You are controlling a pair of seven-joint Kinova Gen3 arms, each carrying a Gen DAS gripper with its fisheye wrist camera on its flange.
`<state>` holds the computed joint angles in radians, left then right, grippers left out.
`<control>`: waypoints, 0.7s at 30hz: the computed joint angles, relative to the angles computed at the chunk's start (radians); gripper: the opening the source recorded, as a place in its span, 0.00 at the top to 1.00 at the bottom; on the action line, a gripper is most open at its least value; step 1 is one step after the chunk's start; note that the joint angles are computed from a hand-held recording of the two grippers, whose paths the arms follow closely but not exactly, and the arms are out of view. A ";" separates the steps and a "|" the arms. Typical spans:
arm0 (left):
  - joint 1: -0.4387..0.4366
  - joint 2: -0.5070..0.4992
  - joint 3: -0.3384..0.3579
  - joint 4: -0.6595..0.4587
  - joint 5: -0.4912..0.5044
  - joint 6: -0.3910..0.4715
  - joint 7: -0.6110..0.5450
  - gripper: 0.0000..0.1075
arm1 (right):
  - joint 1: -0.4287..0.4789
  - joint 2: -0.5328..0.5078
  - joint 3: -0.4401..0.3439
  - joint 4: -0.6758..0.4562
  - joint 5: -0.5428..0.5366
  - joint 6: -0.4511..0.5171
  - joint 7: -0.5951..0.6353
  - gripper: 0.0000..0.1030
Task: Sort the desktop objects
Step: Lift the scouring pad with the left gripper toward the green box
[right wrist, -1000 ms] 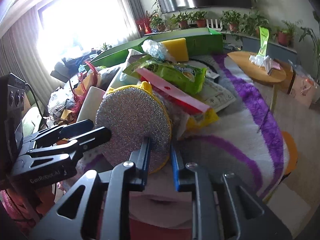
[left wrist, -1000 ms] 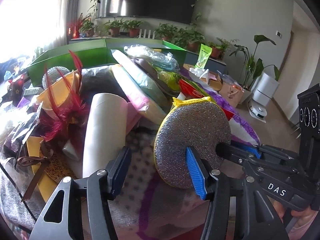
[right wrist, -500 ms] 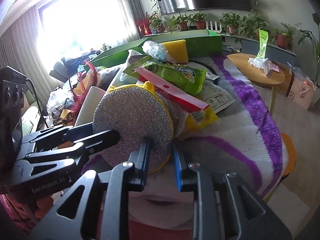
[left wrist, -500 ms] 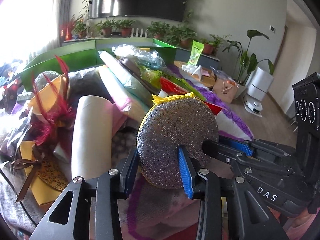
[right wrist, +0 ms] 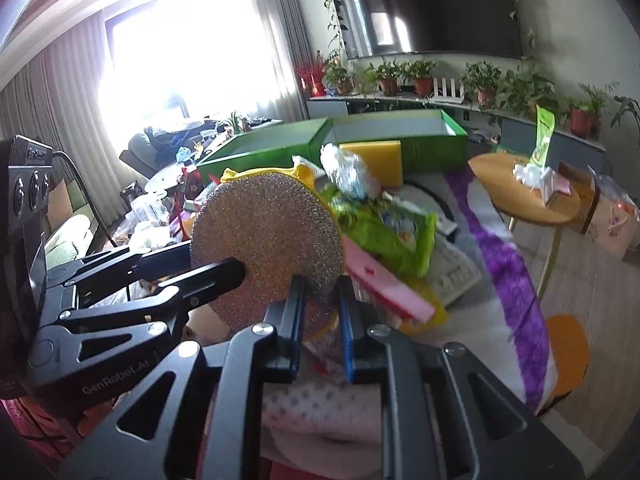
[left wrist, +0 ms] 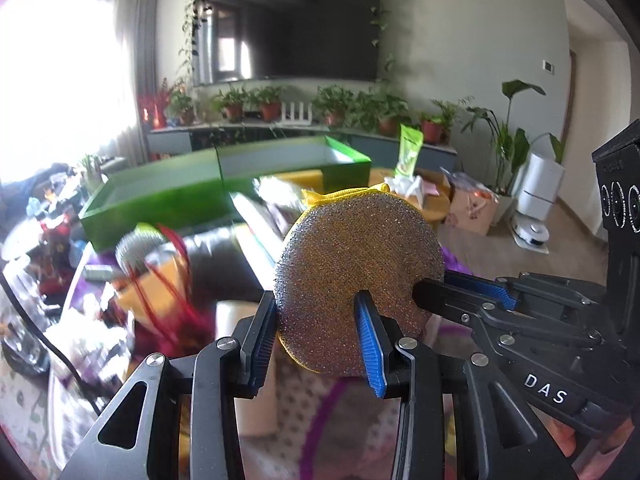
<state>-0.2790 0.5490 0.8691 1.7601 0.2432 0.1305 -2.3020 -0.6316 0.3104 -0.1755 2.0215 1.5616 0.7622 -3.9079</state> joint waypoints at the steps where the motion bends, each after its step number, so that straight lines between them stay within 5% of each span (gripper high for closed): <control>1: 0.009 -0.004 -0.009 -0.012 0.003 -0.001 0.007 0.64 | 0.006 -0.005 0.003 -0.006 0.004 -0.007 0.014 0.84; 13: 0.104 -0.019 -0.084 -0.116 -0.054 -0.051 0.089 0.64 | 0.075 -0.034 0.023 -0.077 0.060 -0.037 0.123 0.83; 21: 0.198 0.012 -0.177 -0.235 -0.079 -0.004 0.140 0.63 | 0.128 -0.022 0.043 -0.130 0.074 -0.096 0.181 0.83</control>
